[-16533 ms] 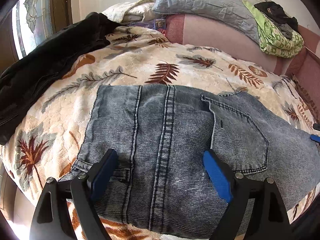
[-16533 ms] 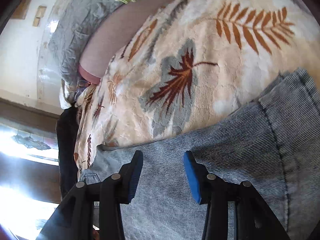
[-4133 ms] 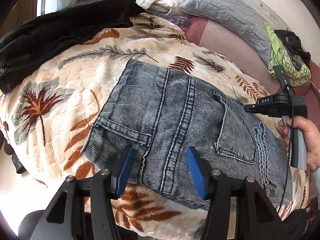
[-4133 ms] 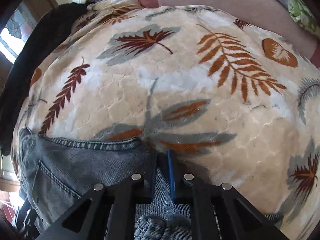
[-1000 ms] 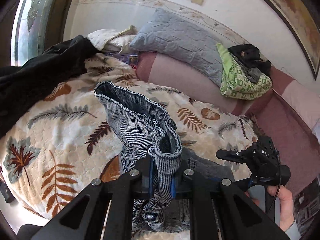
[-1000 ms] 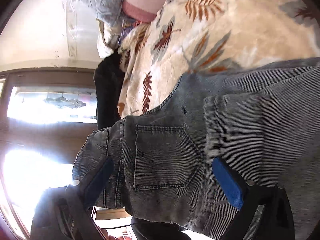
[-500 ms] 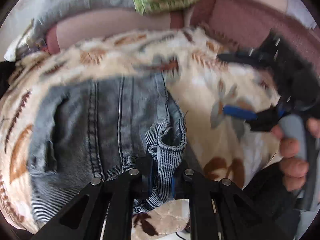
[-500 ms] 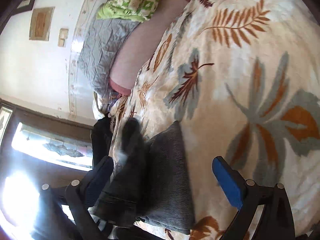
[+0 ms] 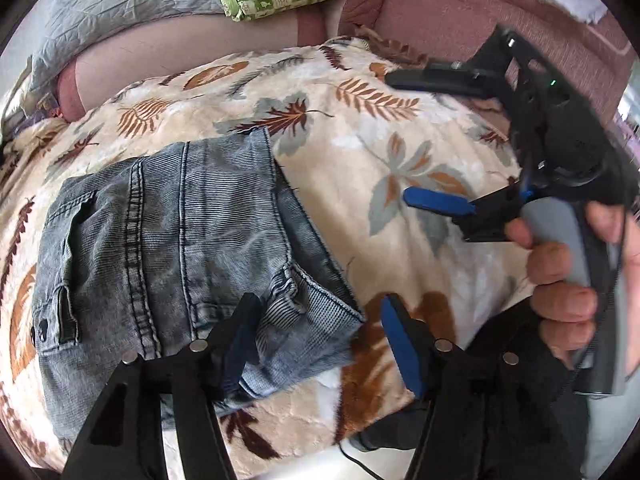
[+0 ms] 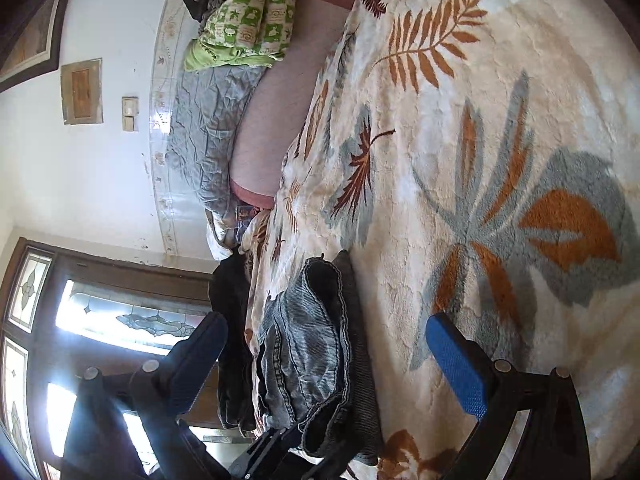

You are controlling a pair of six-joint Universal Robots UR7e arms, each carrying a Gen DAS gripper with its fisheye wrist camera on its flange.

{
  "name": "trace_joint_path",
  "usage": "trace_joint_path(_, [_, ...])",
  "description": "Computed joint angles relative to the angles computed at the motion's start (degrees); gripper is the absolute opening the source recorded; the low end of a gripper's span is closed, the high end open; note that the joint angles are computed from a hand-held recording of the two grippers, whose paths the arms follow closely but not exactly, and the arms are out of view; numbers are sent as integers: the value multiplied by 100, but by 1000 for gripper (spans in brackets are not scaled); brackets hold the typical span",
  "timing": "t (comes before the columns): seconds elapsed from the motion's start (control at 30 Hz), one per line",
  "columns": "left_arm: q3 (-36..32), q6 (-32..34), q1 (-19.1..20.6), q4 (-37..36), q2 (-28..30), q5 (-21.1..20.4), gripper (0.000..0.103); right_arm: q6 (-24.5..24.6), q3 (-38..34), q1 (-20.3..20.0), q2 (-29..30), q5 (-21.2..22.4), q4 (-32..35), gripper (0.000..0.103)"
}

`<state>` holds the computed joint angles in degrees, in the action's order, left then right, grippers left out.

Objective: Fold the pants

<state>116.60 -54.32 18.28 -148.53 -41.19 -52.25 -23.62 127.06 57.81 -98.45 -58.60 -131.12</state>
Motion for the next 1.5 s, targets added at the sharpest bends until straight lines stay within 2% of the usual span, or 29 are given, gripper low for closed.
trace_joint_path(0.07, [398, -105, -170, -580, -361, 13, 64, -26, 74, -3, -74, -19, -192, 101])
trace_joint_path(0.13, [845, -537, -399, -736, -848, 356, 65, -105, 117, -26, -193, 7, -257, 101])
trace_joint_path(0.17, [1048, -881, -510, -584, -1123, 603, 65, -147, 155, -14, -281, -22, -266, 101])
trace_joint_path(0.27, [1455, -2423, -754, 1009, -1931, 1376, 72, -510, 252, 100, -593, 47, 319, 101])
trace_joint_path(0.33, [1526, -3316, -663, 2182, -2302, 1447, 72, -763, 273, 402, -715, 35, 910, 101])
trace_joint_path(0.4, [1641, -3816, -507, 2607, -2496, 1396, 72, -895, 274, 818, -707, 13, 1283, 101])
trace_joint_path(0.5, [1822, -3661, -262, 2158, -2450, 1166, 72, -650, 284, 1272, -370, 86, 1384, 101])
trace_joint_path(0.53, [1859, -3525, -201, 1947, -2379, 1078, 72, -418, 299, 1399, -205, -120, 1243, 101])
trace_joint_path(0.6, [1880, -3373, -132, 1747, -2234, 966, 72, 153, 421, 1658, 120, -1156, 579, 101])
trace_joint_path(0.63, [1916, -3215, -98, 1520, -2172, 914, 73, 247, 568, 1538, 269, -1513, 155, 101])
trace_joint_path(0.67, [1907, -3048, -38, 1372, -2117, 817, 73, 346, 733, 1362, 327, -1629, -33, 98])
trace_joint_path(0.73, [1947, -3081, -131, 1419, -2140, 896, 73, 181, 887, 1056, 80, -1251, -10, 95])
trace_joint_path(0.93, [2031, -3356, -306, 1500, -2329, 1228, 73, 160, 885, 1144, 18, -1429, 29, 96])
trace_joint_path(1.0, [1845, -2815, 7, 1419, -2043, 763, 73, 259, 882, 1155, -18, -1395, 46, 96])
trace_joint_path(1.03, [1830, -2633, 72, 1306, -1913, 686, 74, 347, 855, 1188, -47, -1418, 84, 96])
trace_joint_path(1.1, [1874, -2766, -55, 1359, -1883, 876, 74, 523, 828, 1319, -146, -1489, 120, 96])
trace_joint_path(1.23, [1912, -2752, -44, 1202, -1879, 845, 75, 512, 861, 1343, -438, -1170, 346, 96])
trace_joint_path(1.3, [1971, -2761, -46, 1079, -1886, 850, 76, 560, 963, 1168, -574, -915, 494, 96])
trace_joint_path(1.43, [2142, -2717, 14, 650, -1933, 799, 79, 882, 1242, 954, -559, -1012, -2, 96])
trace_joint_path(1.5, [2180, -2685, 44, 512, -1942, 766, 80, 954, 1281, 768, -509, -834, -46, 96])
